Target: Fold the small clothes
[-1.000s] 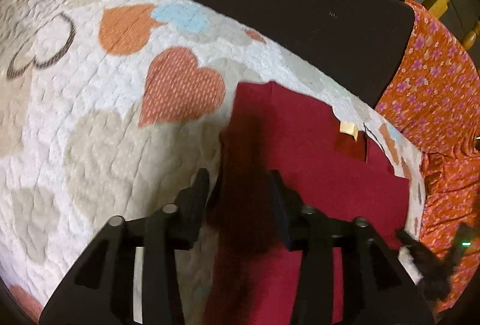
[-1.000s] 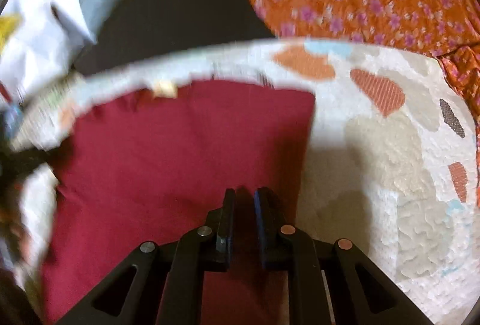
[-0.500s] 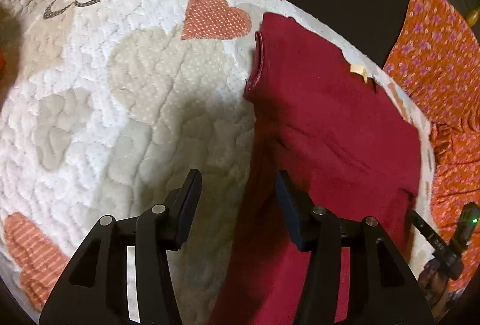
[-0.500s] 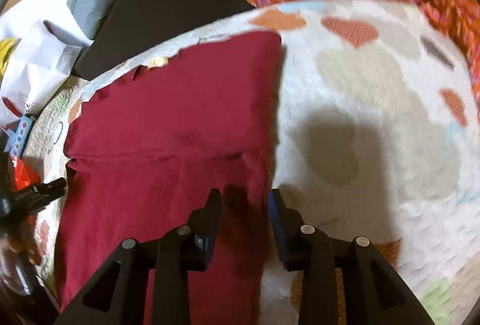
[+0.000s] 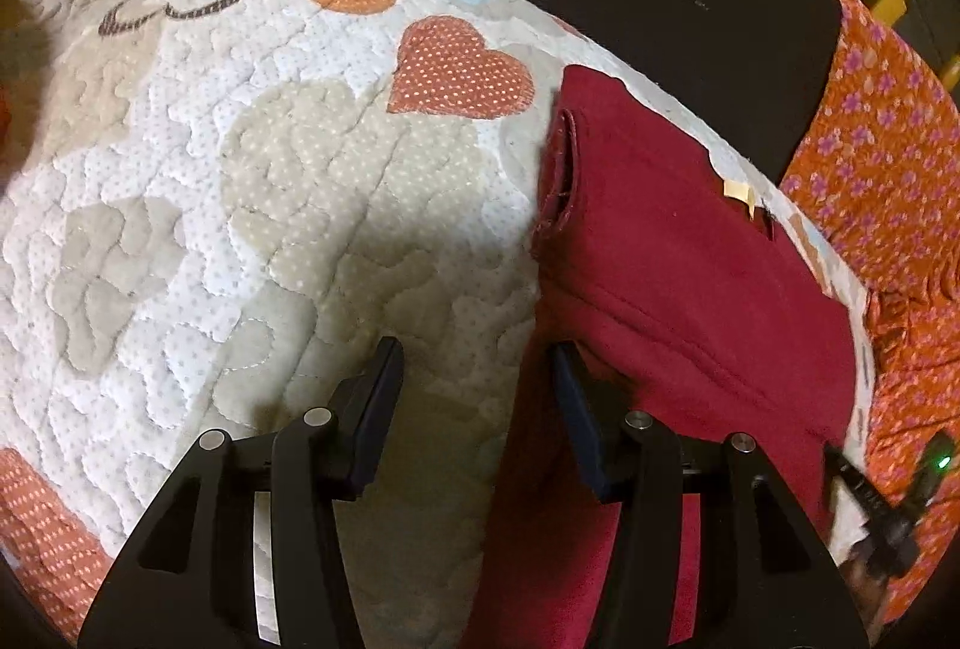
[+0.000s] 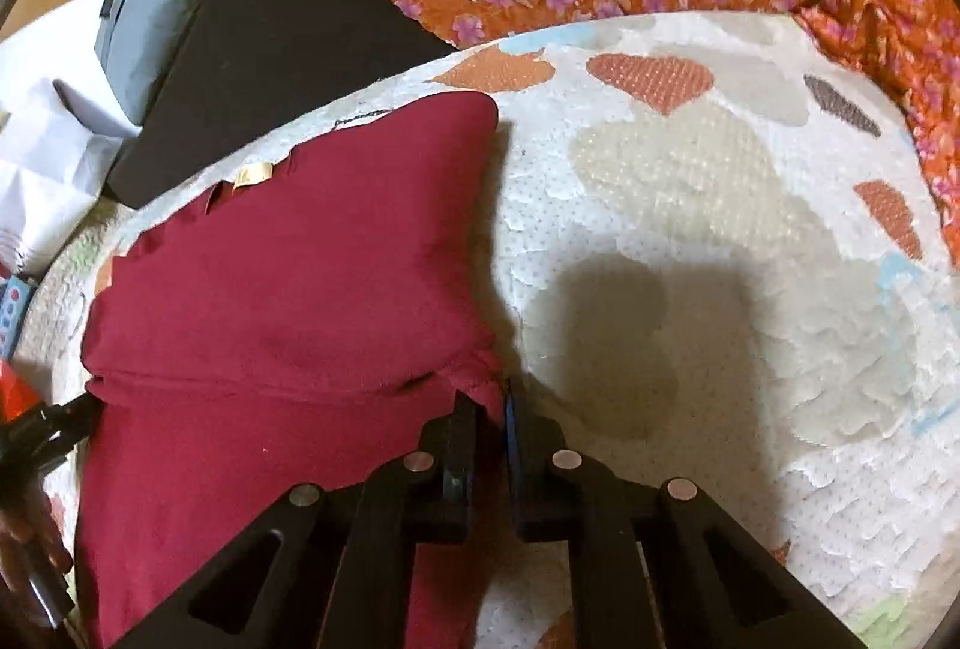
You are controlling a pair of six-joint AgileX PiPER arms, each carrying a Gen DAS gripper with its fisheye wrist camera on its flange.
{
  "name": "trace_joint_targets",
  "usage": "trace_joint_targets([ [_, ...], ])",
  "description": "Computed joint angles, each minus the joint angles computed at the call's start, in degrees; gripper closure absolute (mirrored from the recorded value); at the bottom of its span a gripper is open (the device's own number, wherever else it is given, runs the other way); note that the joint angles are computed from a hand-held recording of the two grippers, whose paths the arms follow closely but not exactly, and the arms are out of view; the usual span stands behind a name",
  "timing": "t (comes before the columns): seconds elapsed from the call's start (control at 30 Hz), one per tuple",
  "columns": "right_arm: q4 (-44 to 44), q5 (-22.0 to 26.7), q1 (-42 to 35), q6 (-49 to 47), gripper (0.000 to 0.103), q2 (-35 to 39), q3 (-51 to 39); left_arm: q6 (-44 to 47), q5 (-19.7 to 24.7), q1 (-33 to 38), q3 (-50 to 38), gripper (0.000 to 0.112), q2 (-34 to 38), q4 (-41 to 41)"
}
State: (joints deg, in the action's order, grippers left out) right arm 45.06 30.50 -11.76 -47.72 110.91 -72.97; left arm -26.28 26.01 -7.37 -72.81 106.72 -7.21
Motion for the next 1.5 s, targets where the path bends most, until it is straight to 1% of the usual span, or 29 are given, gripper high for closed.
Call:
trace_joint_targets([
  [0.03,-0.28,1.77,-0.4,0.69,0.096,-0.23,-0.51,-1.72,0.59,-0.25,0.4,0.061,-0.53,2.29],
  [0.07,-1.17,4.88,-1.26,2.12,0.096,-1.06,-0.94,-4.17,1.75,-0.63,0.68,0.061,-1.22,5.01],
  [0.1,-2.2,6.43,-2.01,3.03,0.095,-2.13,-0.62,-6.09,3.46,-0.56,1.47,0.061,-2.54,6.67],
  [0.13,-1.94,8.09,-3.19,2.11,0.091,-4.16,0.8,-6.81,4.58,-0.26,2.14,0.061,-3.41,6.96],
  [0.17,-0.24,10.25,-4.71,-0.93,0.088,-6.26,2.77,-5.41,5.42,0.64,3.17,0.061,-4.58,5.0],
  [0.2,0.87,12.84,-6.32,-4.09,0.085,-7.9,4.55,-2.08,5.44,1.97,4.93,0.061,-6.18,0.74],
  [0.23,0.77,16.04,-8.26,-6.73,0.079,-9.5,6.24,0.01,5.31,2.73,6.39,0.061,-7.48,-2.2],
  [0.3,0.74,20.72,-12.19,-10.77,0.075,-12.9,10.46,3.44,4.39,3.43,11.09,0.061,-12.09,-6.81],
  [0.37,0.58,24.38,-15.54,-14.42,0.069,-15.18,14.09,3.25,3.78,1.71,14.58,0.061,-16.13,-6.85],
  [0.4,0.15,25.53,-16.84,-16.05,0.068,-16.23,16.02,3.73,3.93,0.72,16.18,0.061,-18.07,-7.06],
  [0.5,-1.95,28.57,-19.96,-19.97,0.067,-18.7,21.19,6.07,6.53,-3.16,19.81,0.061,-22.88,-8.03],
  [0.57,-3.28,30.64,-21.86,-22.67,0.067,-20.22,23.9,4.25,8.3,-6.95,21.73,0.061,-25.42,-5.31],
  [0.67,-6.13,31.68,-25.6,-25.99,0.066,-23.36,28.06,0.51,10.77,-11.69,25.16,0.061,-29.1,-0.97],
  [0.73,-7.21,33.74,-28.09,-27.19,0.065,-23.33,29.12,-0.31,12.56,-13.29,26.76,0.061,-30.78,-0.7],
  [0.8,-8.94,36.01,-29.83,-27.97,0.065,-22.86,29.98,-2.09,13.37,-14.52,29.0,0.061,-32.83,-0.13],
  [0.93,-10.92,35.31,-30.51,-29.61,0.064,-23.53,32.8,-3.16,14.2,-16.37,32.49,0.061,-35.66,-1.0],
  [1.0,-10.87,36.01,-30.64,-30.05,0.064,-22.7,33.29,-1.23,13.9,-16.36,34.3,0.061,-36.36,-3.49],
  [1.17,-10.7,35.2,-28.85,-28.79,0.064,-20.37,33.78,-1.04,13.23,-16.48,35.41,0.06,-37.35,-4.65],
  [1.2,-10.7,35.25,-28.86,-28.65,0.064,-20.16,33.78,-0.82,13.15,-16.37,35.8,0.057,-37.58,-5.51],
  [1.23,-10.7,35.37,-28.75,-28.33,0.064,-20.22,33.78,-0.64,12.93,-16.47,36.23,0.05,-37.83,-6.2],
  [1.3,-10.67,35.5,-28.55,-28.13,0.064,-19.87,33.52,-0.88,12.19,-17.58,36.84,0.042,-37.82,-7.08],
  [1.33,-10.51,35.56,-28.29,-27.96,0.064,-19.72,33.51,-2.0,12.4,-18.77,36.29,0.037,-37.18,-6.02],
  [1.47,-10.09,36.99,-28.76,-27.69,0.06,-17.96,32.53,-3.28,13.17,-22.16,34.24,0.026,-34.46,-3.3],
  [1.5,-10.0,37.38,-29.01,-27.75,0.059,-17.33,32.17,-2.58,12.99,-22.61,34.3,0.021,-34.21,-3.36],
])
